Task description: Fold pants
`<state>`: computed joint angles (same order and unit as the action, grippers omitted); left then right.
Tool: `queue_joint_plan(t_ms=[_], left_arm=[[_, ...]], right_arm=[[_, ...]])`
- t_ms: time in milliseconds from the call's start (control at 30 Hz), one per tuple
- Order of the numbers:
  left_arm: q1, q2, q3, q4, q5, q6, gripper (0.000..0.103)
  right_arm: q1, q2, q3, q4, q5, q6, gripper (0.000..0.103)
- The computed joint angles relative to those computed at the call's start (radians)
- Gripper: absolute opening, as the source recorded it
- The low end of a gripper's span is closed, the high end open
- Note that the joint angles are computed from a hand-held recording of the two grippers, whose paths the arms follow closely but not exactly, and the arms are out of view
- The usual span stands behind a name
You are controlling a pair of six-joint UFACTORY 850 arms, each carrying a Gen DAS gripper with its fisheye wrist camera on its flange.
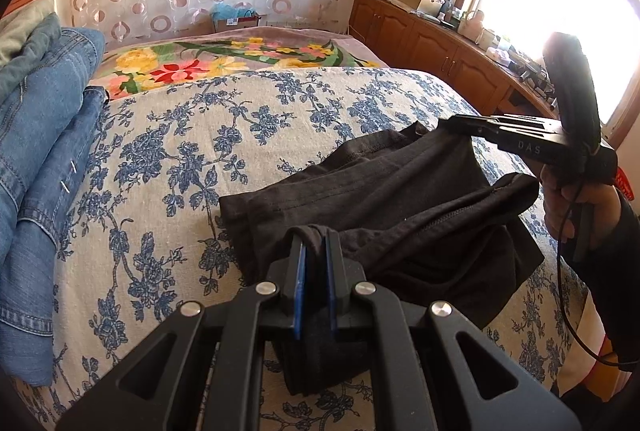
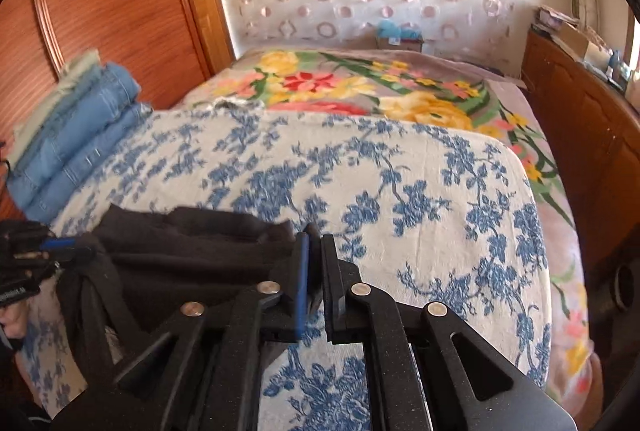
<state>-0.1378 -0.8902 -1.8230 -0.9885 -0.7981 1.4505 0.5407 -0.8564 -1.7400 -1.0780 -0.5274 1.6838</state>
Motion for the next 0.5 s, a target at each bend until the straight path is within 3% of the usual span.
queue_joint_plan(t_ms=[67, 300, 500], left_arm=[[0.000, 0.000, 0.000, -0.002, -0.001, -0.002, 0.005], [0.000, 0.000, -0.002, -0.004, 0.000, -0.004, 0.005], [0.000, 0.004, 0.004, -0.015, 0.002, 0.008, 0.005]], right_arm=[[0.003, 0.002, -0.002, 0.021, 0.001, -0.017, 0.017], [0.048, 0.100, 0.129, -0.199, 0.041, 0.244, 0.029], [0.089, 0.138, 0.186, -0.177, 0.023, 0.239, 0.034]])
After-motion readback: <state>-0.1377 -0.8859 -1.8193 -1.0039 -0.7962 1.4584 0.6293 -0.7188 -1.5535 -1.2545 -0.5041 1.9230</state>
